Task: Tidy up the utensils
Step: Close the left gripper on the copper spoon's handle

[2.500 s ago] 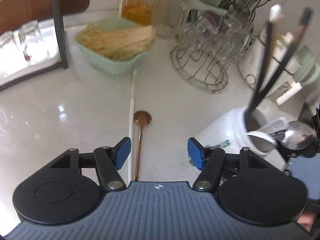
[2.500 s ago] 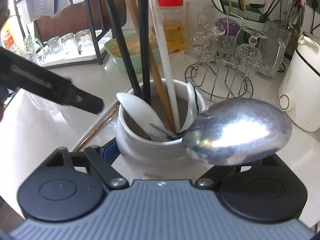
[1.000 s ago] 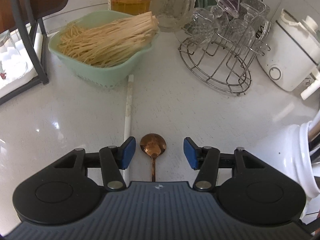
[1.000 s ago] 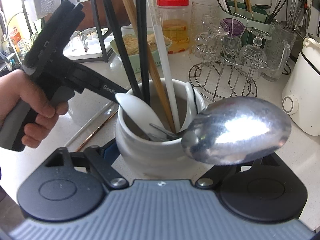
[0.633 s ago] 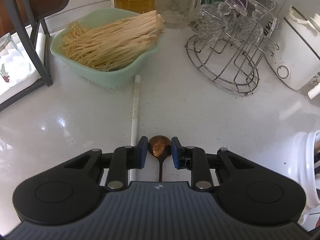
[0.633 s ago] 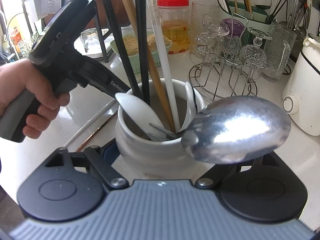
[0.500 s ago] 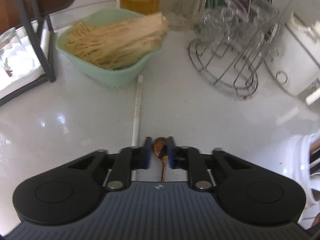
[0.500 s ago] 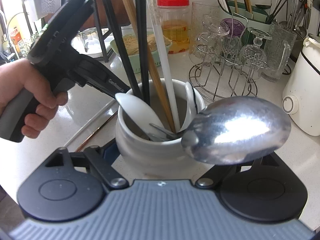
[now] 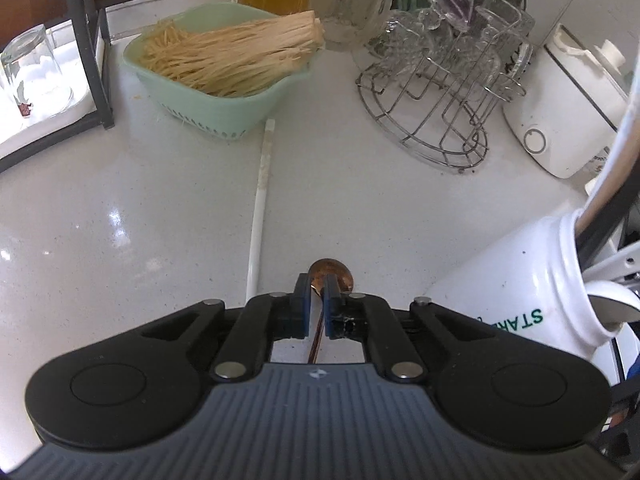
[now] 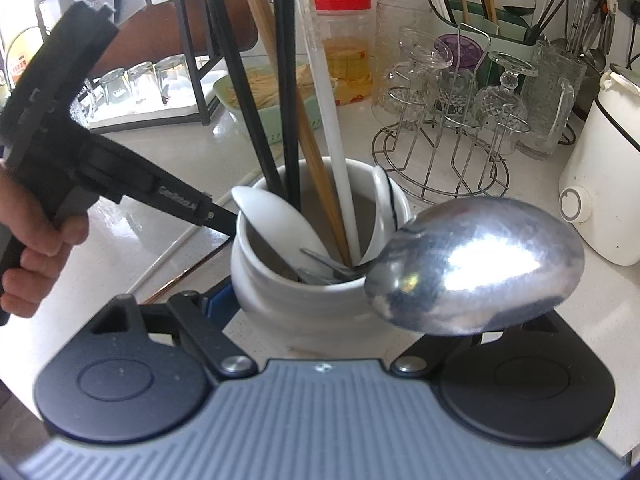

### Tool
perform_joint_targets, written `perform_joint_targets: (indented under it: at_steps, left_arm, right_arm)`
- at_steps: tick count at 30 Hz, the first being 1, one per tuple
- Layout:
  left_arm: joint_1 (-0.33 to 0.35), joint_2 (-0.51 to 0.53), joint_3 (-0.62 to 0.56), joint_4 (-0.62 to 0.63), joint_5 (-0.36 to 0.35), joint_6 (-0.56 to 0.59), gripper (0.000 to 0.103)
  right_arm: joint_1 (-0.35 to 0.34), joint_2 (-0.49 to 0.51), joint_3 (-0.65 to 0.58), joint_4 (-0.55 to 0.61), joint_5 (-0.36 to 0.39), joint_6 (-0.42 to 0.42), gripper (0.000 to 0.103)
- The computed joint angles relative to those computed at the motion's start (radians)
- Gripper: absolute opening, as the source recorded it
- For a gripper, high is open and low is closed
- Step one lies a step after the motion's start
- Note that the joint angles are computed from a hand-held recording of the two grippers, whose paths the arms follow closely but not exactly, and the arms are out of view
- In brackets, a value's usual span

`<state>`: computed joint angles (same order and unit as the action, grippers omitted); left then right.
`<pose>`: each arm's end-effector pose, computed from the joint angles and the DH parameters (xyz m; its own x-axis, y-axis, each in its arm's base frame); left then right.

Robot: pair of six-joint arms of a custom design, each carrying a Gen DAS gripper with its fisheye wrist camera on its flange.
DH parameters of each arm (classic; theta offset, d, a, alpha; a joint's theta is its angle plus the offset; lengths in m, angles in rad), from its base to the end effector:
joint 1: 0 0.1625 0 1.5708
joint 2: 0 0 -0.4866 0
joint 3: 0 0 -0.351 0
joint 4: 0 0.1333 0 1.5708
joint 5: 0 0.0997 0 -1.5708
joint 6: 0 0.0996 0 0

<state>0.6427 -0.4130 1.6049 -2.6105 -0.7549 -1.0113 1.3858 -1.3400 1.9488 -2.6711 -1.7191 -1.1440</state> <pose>-0.4079 -0.5626 -0.0509 -0.8416 -0.1758 -0.5106 0.1468 0.8354 -0.5297 0.0184 -0.5463 0.3957 -0.5447 -0.6852 0.4835 -0.8061 0.5867 -0.0768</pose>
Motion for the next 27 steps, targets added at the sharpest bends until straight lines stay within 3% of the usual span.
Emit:
perform_joint_targets:
  at_steps: [2,5,7,11,17,22,25,26,27]
  left_arm:
    - [-0.002,0.001,-0.005,0.012,0.001,0.017,0.015]
    - [0.000,0.005,-0.018,0.027,-0.009,0.060,0.037]
    - [0.001,0.009,-0.029,0.036,-0.015,0.096,0.043]
    - [0.001,0.026,-0.063,0.085,-0.012,0.160,0.043]
    - [0.011,0.038,-0.107,0.163,-0.022,0.176,0.043]
    - [0.019,0.037,-0.109,0.158,-0.019,0.173,0.043]
    - [0.024,0.040,-0.142,0.227,-0.028,0.163,0.039]
    - [0.024,0.043,-0.160,0.268,-0.027,0.160,0.031]
    - [0.024,0.046,-0.172,0.288,-0.028,0.158,0.031]
  right_arm:
    - [-0.002,-0.001,-0.002,0.006,0.003,-0.006,0.091]
    - [-0.004,-0.001,-0.006,0.015,0.007,-0.014,0.091]
    - [-0.004,-0.001,-0.007,0.016,0.007,-0.014,0.091]
    - [-0.005,-0.002,-0.004,0.012,0.010,-0.013,0.091]
    - [-0.010,-0.003,0.000,0.007,0.017,-0.015,0.091]
    - [-0.011,-0.005,0.008,-0.003,0.021,-0.013,0.091]
    - [-0.012,-0.006,0.010,-0.006,0.022,-0.013,0.091]
    - [-0.012,-0.006,0.010,-0.006,0.021,-0.013,0.091]
    - [-0.011,-0.006,0.011,-0.007,0.021,-0.014,0.091]
